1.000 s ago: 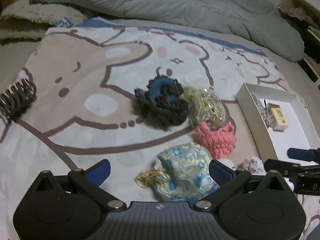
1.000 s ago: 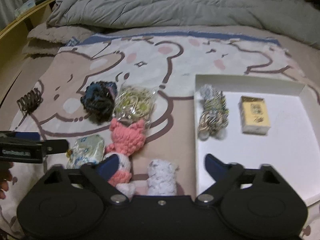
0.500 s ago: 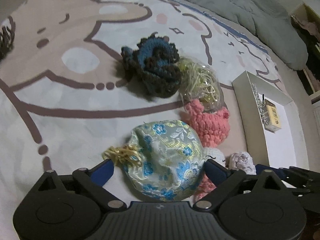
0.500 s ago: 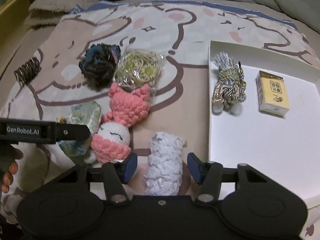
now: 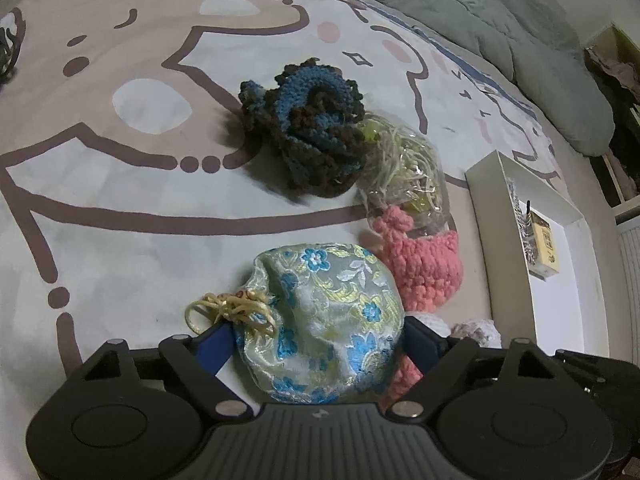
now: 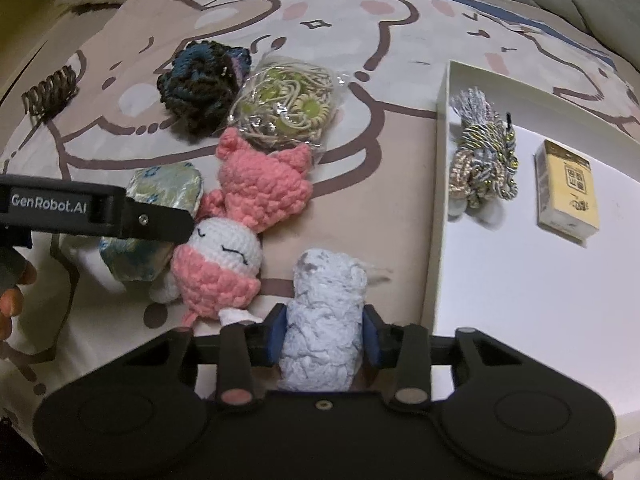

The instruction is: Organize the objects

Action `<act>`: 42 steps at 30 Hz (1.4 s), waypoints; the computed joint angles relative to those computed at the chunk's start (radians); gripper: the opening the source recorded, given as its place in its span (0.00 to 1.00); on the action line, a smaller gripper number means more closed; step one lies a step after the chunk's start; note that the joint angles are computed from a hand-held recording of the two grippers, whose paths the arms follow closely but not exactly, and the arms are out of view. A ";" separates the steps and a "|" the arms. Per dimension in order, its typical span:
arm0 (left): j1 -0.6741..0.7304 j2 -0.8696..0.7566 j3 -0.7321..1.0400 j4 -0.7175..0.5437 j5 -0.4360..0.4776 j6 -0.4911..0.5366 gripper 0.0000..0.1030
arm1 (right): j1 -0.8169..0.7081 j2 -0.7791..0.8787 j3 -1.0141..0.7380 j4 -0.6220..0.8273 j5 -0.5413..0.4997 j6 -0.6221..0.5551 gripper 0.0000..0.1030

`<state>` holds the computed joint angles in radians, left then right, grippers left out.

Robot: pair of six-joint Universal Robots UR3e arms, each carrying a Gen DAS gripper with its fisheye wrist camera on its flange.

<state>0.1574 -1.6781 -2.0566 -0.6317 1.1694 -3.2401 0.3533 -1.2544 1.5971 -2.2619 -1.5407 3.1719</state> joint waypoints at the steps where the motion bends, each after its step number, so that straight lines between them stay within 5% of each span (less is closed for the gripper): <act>1: 0.000 0.002 -0.001 0.001 -0.002 0.003 0.83 | 0.001 0.001 0.000 -0.003 0.002 -0.007 0.38; 29: -0.028 0.343 0.005 0.065 0.105 0.038 0.81 | -0.107 -0.292 0.125 -0.239 0.112 0.064 0.37; 42: -0.103 0.352 0.050 0.135 0.167 0.018 0.81 | -0.119 -0.362 0.169 -0.345 0.075 0.060 0.37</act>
<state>0.0543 -1.3257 -2.0062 -0.4966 1.3363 -3.2220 0.2342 -1.6166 1.7662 -2.6071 -1.4658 3.2322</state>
